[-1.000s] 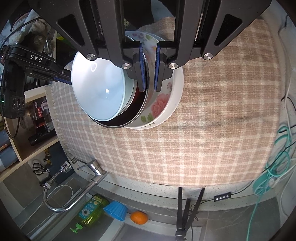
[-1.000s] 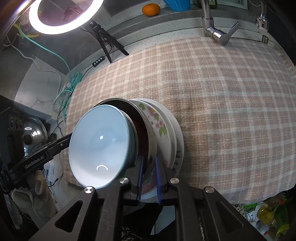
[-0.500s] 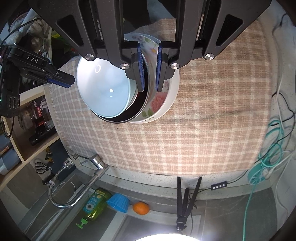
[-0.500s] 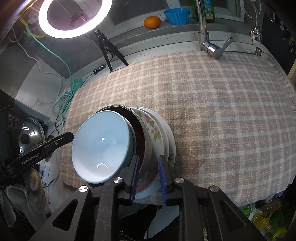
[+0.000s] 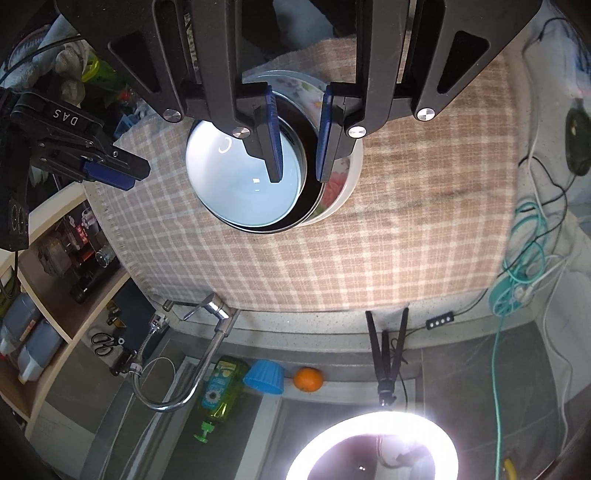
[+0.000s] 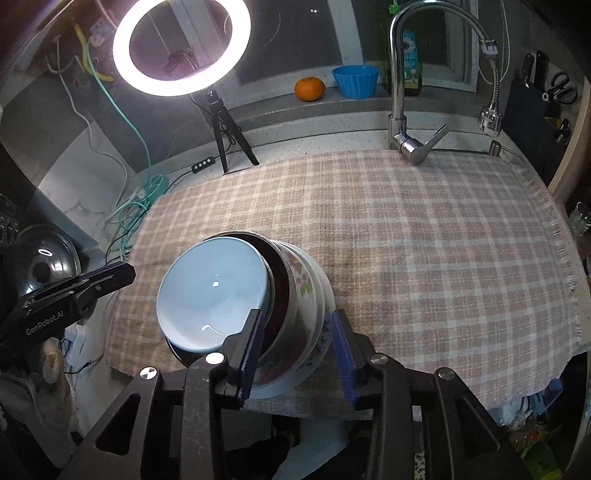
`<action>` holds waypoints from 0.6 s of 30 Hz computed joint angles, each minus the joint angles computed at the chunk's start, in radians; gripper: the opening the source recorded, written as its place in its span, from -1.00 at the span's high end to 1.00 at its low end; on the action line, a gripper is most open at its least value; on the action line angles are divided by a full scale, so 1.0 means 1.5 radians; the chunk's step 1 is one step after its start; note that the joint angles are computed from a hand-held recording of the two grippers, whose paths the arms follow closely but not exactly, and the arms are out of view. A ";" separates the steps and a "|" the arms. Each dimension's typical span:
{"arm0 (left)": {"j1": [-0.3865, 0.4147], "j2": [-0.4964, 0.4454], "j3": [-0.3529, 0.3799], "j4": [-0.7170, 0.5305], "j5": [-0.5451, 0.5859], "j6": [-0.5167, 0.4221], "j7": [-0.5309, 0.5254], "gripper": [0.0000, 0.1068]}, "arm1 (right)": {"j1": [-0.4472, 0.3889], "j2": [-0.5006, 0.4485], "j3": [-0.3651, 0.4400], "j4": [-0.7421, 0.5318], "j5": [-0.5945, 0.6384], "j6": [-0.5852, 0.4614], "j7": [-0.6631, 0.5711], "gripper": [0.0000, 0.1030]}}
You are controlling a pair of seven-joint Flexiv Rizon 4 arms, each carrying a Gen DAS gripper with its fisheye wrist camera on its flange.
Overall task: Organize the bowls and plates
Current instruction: 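Open both tools and lift them off the red pot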
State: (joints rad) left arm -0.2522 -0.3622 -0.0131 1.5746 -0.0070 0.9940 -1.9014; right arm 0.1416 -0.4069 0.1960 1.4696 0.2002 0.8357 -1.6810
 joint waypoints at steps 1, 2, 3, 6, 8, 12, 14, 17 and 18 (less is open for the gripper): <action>-0.004 0.002 0.003 -0.001 0.008 0.001 -0.004 0.58 | 0.002 0.005 -0.002 0.010 -0.005 0.013 -0.003 0.32; -0.007 0.004 0.004 0.000 0.012 0.002 -0.007 0.54 | 0.006 0.011 -0.004 0.021 -0.013 0.027 -0.002 0.32; -0.009 0.007 0.004 0.001 0.016 0.006 -0.009 0.49 | 0.010 0.017 -0.006 0.034 -0.022 0.044 -0.001 0.32; -0.024 0.014 0.016 -0.002 0.053 0.010 -0.029 0.47 | 0.012 0.034 -0.006 0.064 -0.033 0.083 -0.004 0.31; -0.032 0.019 0.020 -0.005 0.077 0.010 -0.039 0.38 | 0.015 0.043 -0.008 0.083 -0.042 0.111 -0.001 0.31; -0.042 0.029 0.025 -0.006 0.113 0.014 -0.059 -0.21 | 0.015 0.058 -0.006 0.113 -0.050 0.155 0.003 -0.09; -0.052 0.030 0.032 -0.016 0.146 0.007 -0.078 -0.30 | 0.013 0.065 -0.001 0.126 -0.046 0.187 -0.005 -0.32; -0.048 0.032 0.027 -0.018 0.153 0.007 -0.087 -0.35 | 0.022 0.070 -0.007 0.143 -0.074 0.216 0.003 -0.36; -0.047 0.032 0.026 -0.019 0.153 0.007 -0.089 -0.35 | 0.022 0.070 -0.007 0.144 -0.079 0.218 0.005 -0.39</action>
State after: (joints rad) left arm -0.3233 -0.3139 0.0253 1.5467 0.2227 1.0040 -2.0351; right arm 0.1749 -0.3024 0.1851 1.6854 0.0815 1.1631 -1.6741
